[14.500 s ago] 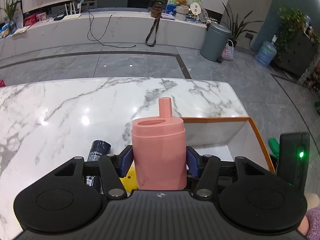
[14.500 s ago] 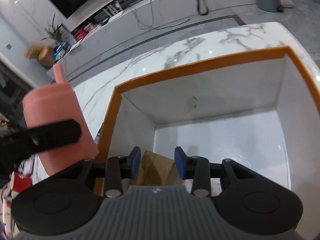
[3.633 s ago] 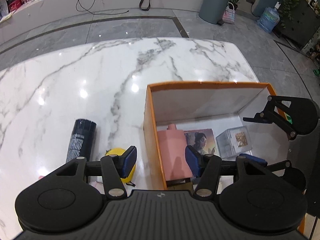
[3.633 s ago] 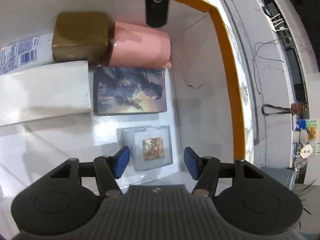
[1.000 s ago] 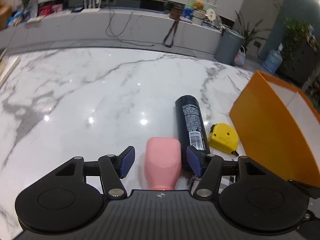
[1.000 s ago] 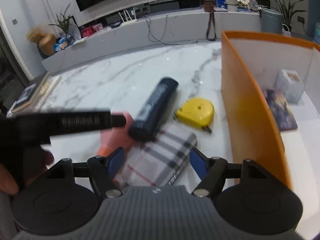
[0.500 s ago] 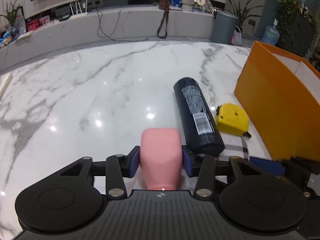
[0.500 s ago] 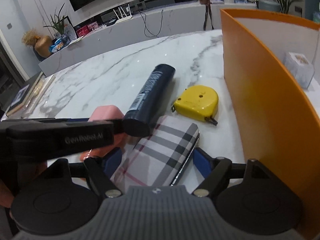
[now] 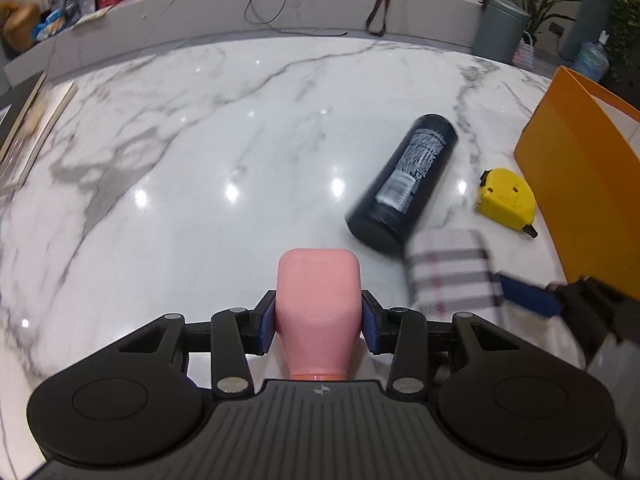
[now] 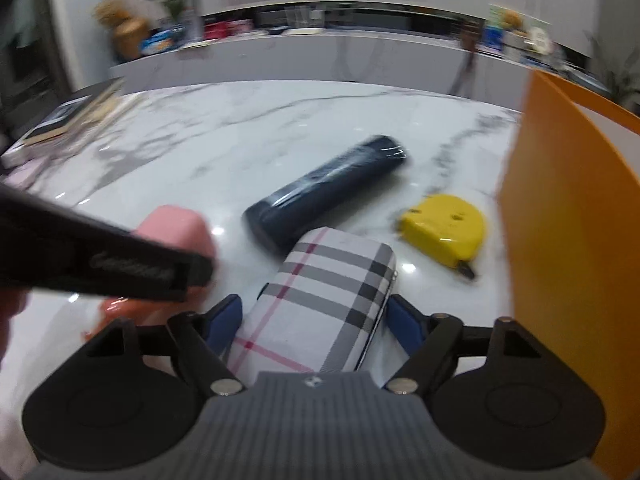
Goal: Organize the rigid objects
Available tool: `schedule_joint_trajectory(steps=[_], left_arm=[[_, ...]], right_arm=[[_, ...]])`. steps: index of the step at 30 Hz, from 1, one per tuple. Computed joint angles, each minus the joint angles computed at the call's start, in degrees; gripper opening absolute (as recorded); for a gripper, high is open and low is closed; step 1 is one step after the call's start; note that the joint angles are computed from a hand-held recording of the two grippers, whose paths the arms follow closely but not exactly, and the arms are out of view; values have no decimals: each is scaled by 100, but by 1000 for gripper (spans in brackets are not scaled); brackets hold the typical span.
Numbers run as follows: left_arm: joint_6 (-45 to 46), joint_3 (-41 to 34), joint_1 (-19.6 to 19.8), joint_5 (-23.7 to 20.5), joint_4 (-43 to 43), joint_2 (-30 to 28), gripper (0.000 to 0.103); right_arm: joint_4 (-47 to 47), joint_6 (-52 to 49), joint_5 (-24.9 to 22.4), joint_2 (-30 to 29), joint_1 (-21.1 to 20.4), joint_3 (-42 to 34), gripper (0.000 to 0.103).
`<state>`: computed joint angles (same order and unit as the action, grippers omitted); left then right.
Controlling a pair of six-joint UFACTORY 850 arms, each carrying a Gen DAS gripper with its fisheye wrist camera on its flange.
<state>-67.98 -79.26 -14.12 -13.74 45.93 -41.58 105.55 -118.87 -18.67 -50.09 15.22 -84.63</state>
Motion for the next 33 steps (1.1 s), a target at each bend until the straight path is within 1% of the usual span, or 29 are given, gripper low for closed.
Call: schedule_joint_trajectory(steps=[1,2,3,4,5,6,7,9,11,12,13,14,15,18,22,24,26,29,31,32,33], left_arm=[[217,0,6,-34,-221,13,47],[608,-22,10,-98,-585,12,47],[984,-27,17,-165,-953,16,47],[1142,-55,11,-228,-1155,-11,49],[1120,-35,-3,-250,-1117,4,51],[1081,-25,-14,-284,-1056,8,51],[1015,-7,-15,-266,-994,14,52],[779,19,-10,-193,-782,23,52],[454,45,-14,-132,-392,30,52],[429,38,-17,-134,-332,23,51],[472,22,-24,-160,-336,10,50],[521,16,-34,-161,-328,5,48],[553,-2,-52,-204,-277,-6,48],[489,-34,-76,-266,-97,-28,47],[343,-36,-37,-178,-30,-43,47],[212,-35,-17,-147,31,-47,47],[-25,-41,-4,-208,191,-54,47],[-342,-28,30,-345,324,-38,47],[-424,12,72,-296,297,-7,47],[-422,26,86,-267,252,9,47],[-417,34,92,-252,220,24,47]], right_arm=[[-339,90,-124,30,-11,40,71],[-438,-52,-142,85,-5,117,71],[-298,-354,-86,155,22,226,71],[-83,-652,18,214,45,313,70],[104,-856,166,244,73,357,71],[252,-976,262,247,88,370,76],[206,-857,241,227,72,349,76],[-153,-311,155,189,43,280,77],[74,-593,190,182,74,291,77],[283,-826,187,190,85,319,76],[302,-838,176,207,85,344,76],[315,-860,171,216,85,354,72],[256,-839,135,218,83,351,67],[330,-887,161,220,99,354,67],[256,-719,138,187,95,299,66],[58,-388,95,169,72,253,66],[-129,-85,85,143,55,190,66],[105,-305,200,140,75,185,66],[-42,-25,86,135,41,162,66],[38,-45,37,145,29,172,66],[302,-306,29,169,31,204,66]])
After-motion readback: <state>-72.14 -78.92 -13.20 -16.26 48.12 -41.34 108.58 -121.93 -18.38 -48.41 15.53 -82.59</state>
